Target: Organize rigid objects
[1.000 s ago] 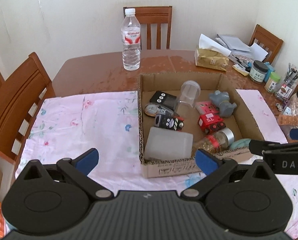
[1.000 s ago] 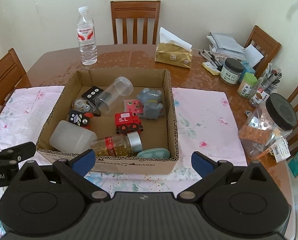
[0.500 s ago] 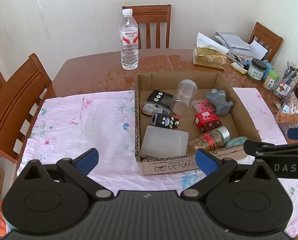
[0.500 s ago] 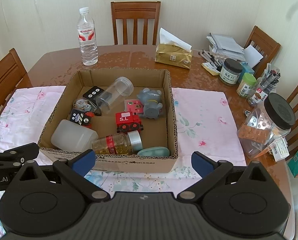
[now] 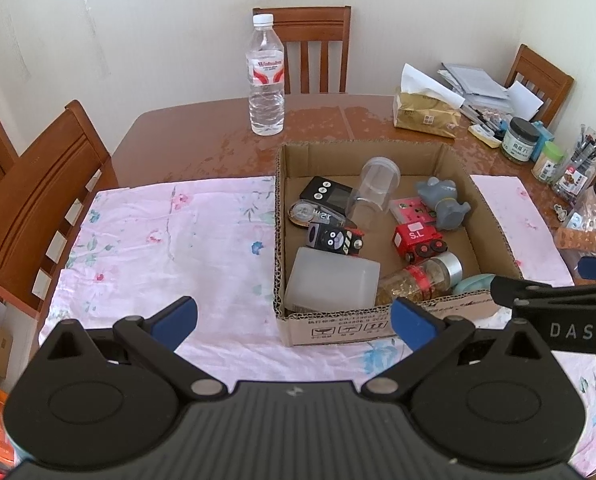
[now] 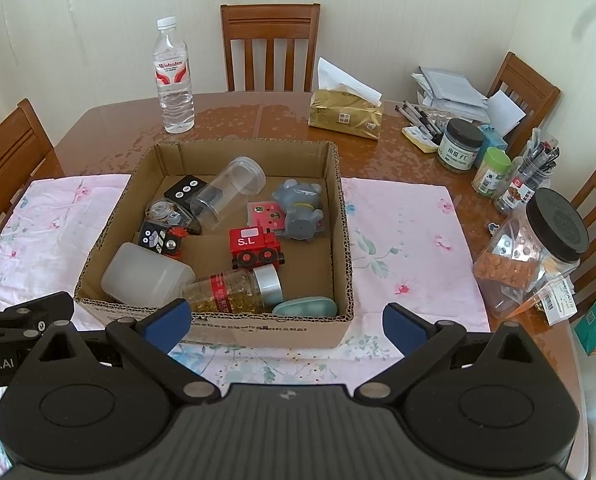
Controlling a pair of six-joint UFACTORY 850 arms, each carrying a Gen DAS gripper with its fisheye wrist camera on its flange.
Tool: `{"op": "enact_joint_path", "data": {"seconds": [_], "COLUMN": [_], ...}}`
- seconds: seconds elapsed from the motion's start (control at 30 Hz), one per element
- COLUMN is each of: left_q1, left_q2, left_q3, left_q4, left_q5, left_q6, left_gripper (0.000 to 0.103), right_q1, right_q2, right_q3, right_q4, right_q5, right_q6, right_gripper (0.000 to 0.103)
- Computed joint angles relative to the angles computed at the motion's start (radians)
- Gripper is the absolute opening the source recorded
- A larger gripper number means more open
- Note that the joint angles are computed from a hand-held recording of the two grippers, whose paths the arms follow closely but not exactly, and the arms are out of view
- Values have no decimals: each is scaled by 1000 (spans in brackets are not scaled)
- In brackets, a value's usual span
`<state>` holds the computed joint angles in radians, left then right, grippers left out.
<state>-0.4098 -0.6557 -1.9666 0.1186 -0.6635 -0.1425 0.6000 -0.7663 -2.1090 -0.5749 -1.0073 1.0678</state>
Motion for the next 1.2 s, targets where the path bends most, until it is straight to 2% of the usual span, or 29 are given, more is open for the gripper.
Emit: {"op": "enact_joint_path", "data": {"seconds": [1.2], "left_q1": [-17], "left_q2": [30], "left_q3": [21], "left_q4": [42], "left_q5": [-13], "left_q6": [-65], "left_gripper": [102], "right_q1": [9], "right_q2": [44], "right_q3": [51], "right_q4": [-8], "right_q5": [16], "right_q6": [2], "right_gripper": [103]}}
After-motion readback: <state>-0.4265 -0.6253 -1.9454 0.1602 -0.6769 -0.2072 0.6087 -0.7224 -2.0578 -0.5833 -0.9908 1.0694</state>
